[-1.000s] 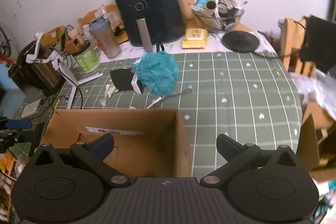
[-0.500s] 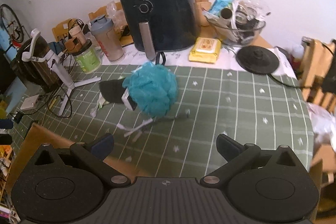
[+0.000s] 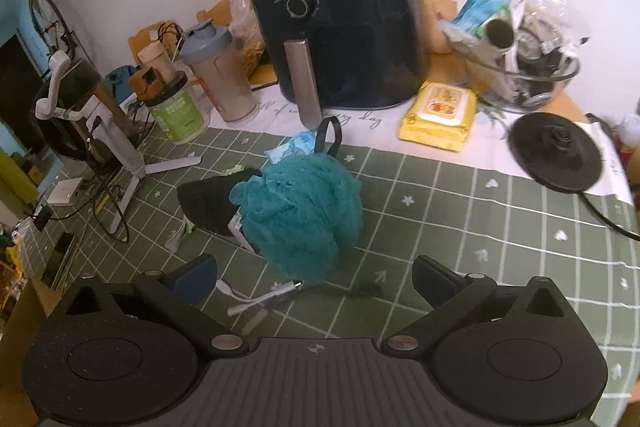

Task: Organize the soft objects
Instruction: 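Move the right gripper to the teal mesh loofah and grasp it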

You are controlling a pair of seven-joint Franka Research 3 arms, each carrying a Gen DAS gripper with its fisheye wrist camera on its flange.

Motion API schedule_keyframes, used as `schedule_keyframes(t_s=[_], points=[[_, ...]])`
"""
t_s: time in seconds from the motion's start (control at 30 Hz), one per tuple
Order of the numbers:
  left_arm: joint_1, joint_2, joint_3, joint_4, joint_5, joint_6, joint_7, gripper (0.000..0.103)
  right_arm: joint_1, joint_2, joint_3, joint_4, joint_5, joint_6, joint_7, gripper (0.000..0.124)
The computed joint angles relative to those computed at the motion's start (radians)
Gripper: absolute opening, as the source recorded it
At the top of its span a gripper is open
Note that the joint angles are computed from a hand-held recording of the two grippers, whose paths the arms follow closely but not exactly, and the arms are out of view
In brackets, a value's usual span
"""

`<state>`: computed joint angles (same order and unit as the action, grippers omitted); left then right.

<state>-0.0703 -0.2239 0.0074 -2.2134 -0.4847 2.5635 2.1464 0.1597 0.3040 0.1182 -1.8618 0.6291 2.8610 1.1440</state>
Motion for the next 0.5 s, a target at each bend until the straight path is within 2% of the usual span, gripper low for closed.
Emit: schedule_keyframes(t_s=[0.17,0.5], points=[[0.017,-0.004,-0.014,-0.008,0.058,-0.003,-0.083,0.059,-0.035,0.096,0.028,0.111,0.049,-0.053,-0.043,0.103],[0.039,-0.015,-0.019,-0.021,0.171,-0.010,-0.233,0.059,-0.072,0.281,0.064,0.338,0.099,-0.156,-0.051,0.103]])
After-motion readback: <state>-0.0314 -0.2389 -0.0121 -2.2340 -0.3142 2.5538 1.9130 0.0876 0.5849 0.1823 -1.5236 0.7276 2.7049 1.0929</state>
